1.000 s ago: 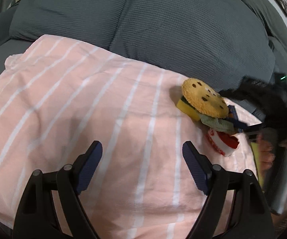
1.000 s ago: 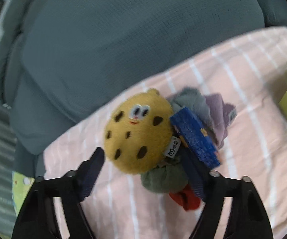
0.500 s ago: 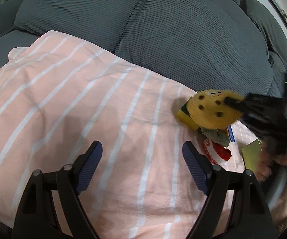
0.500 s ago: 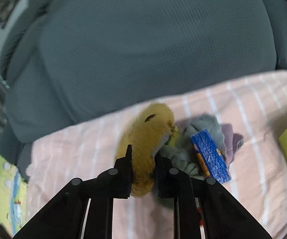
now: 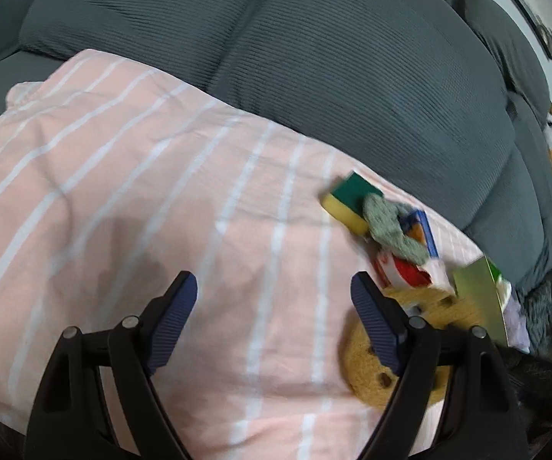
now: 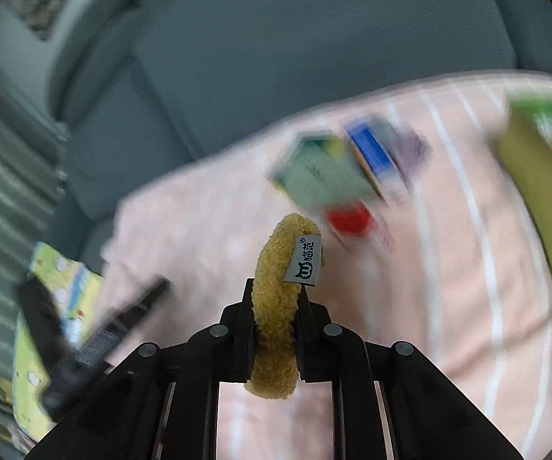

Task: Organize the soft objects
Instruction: 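Move the right tool to the yellow cookie plush and grasp it, then carry the cookie plush into the green box and open the right tool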

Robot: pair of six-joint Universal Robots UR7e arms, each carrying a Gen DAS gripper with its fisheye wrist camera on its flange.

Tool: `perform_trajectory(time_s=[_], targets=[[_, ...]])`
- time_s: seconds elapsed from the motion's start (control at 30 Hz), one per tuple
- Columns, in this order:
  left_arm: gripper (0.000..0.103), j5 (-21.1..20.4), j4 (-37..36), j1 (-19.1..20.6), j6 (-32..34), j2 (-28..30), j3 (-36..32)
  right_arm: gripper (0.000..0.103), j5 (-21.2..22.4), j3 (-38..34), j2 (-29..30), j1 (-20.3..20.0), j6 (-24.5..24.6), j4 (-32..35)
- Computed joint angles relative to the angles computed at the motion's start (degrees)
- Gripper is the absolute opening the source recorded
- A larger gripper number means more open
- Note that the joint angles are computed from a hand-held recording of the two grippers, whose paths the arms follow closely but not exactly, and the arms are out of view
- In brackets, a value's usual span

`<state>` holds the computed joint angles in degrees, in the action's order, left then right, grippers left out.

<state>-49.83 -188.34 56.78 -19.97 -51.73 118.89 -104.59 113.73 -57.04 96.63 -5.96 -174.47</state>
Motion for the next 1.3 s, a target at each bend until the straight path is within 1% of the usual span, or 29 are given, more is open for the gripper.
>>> perform_trajectory(time_s=[0.03, 0.07, 0.13, 0.17, 0.2, 0.23, 0.27, 0.3, 0.37, 0.43, 0.53, 0.57, 0.63, 0.67, 0.73, 0.77, 0.8, 0.83, 0.87, 0.9, 0.93, 0.97, 1.0, 1.03, 1.1, 1.17, 1.3], targets=[[0.082, -0.6, 0.2, -0.1, 0.3, 0.3, 0.0, 0.017, -1.6, -0.1, 0.4, -0.9, 1.3, 1.3], [0.082, -1.4, 0.6, -0.3, 0.7, 0.7, 0.0, 0.017, -2.8, -0.1, 0.6, -1.7, 2.3, 1.2], [0.082, -1.7, 0.9, -0.6, 1.3, 1.3, -0.1, 0.021, -4.3, 0.2, 0.5, -2.7, 3.4, 0.1], [0.082, -1.6, 0.9, -0.8, 1.5, 1.9, -0.2, 0.031, -4.4, 0.1, 0.5, -3.1, 3.2, -0.1], [0.082, -1.9, 1.3, -0.8, 1.3, 2.2, -0.4, 0.044, -5.2, -0.3, 0.5, -3.4, 2.7, 0.4], [0.082, -3.1, 2.0, -0.5, 0.9, 2.4, -0.7, 0.051, -6.1, -0.4, 0.5, -3.4, 2.1, 0.2], [0.082, -4.5, 2.7, -0.4, 0.4, 2.5, -0.7, 0.062, -6.7, -0.1, 0.4, -3.4, 1.0, -1.4], [0.082, -6.0, 3.3, -0.1, 0.3, 2.6, -0.9, 0.071, -6.9, 0.5, 0.2, -3.5, 0.0, -3.1], [0.082, -8.7, 4.1, 0.2, 0.4, 3.2, -1.4, 0.076, -6.9, 1.0, -0.1, -3.4, -2.0, -6.3], [0.082, -10.8, 4.5, 0.1, 0.7, 4.0, -1.7, 0.077, -5.0, 1.3, -0.5, -3.9, -2.5, -7.1], [0.082, -14.3, 6.3, 0.3, 0.8, 4.8, -2.5, 0.077, -2.5, 0.7, -0.5, -4.6, -2.0, -4.9], [0.082, -14.6, 6.9, 0.1, 1.2, 5.2, -2.7, 0.077, -2.9, 0.9, -0.5, -4.4, -1.6, -4.6], [0.081, -14.0, 7.6, -0.4, 1.9, 6.0, -3.0, 0.077, -4.1, 0.5, 0.5, -4.7, -1.7, -4.4], [0.080, -13.6, 7.7, -0.6, 1.9, 6.3, -3.1, 0.077, -3.9, 0.4, 0.8, -5.0, -2.2, -4.2], [0.080, -13.0, 7.7, -0.8, 1.3, 7.2, -3.5, 0.077, -1.1, 0.2, 1.0, -6.2, -2.3, -2.7], [0.078, -13.6, 8.0, -0.8, 1.3, 7.6, -3.9, 0.077, 0.2, 0.1, 1.1, -6.8, -1.5, -1.6], [0.070, -14.3, 8.3, -0.6, 1.4, 7.9, -4.1, 0.077, 0.8, 0.2, 1.0, -7.1, -1.1, -1.2], [0.059, -14.9, 8.3, -0.5, 1.7, 8.2, -4.3, 0.077, 1.4, 0.4, 1.1, -7.4, -1.3, -1.7], [0.054, -15.1, 8.2, -0.6, 2.1, 8.5, -4.4, 0.074, 1.7, 0.7, 1.3, -7.5, -1.9, -2.6], [0.046, -15.3, 8.2, -0.8, 2.6, 8.8, -4.6, 0.065, 1.5, 0.8, 1.3, -7.3, -2.6, -2.8], [0.044, -15.8, 8.4, -0.9, 3.1, 9.0, -4.7, 0.060, 1.4, 0.7, 1.3, -7.3, -3.0, -2.2], [0.044, -15.9, 8.5, -1.1, 3.3, 9.3, -5.0, 0.053, 2.7, 0.5, 1.1, -7.6, -3.0, -0.5], [0.040, -15.6, 8.3, -1.3, 3.5, 9.5, -5.0, 0.051, 3.7, 0.5, 0.9, -7.8, -2.6, 0.4], [0.034, -15.3, 8.0, -1.6, 3.8, 9.7, -5.1, 0.050, 3.6, 0.7, 0.9, -7.8, -2.4, 0.0], [0.031, -14.5, 7.7, -2.6, 5.0, 10.0, -5.2, 0.043, 4.2, 1.0, 0.5, -7.8, -2.4, -0.1], [0.031, -13.5, 7.5, -3.8, 5.7, 10.0, -5.3, 0.041, 5.3, 1.3, -0.3, -8.0, -1.6, 0.3], [0.031, -14.4, 5.6, -5.6, 8.1, 10.0, -5.8, 0.041, 5.3, 3.3, -3.3, -7.1, -2.4, -3.6]])
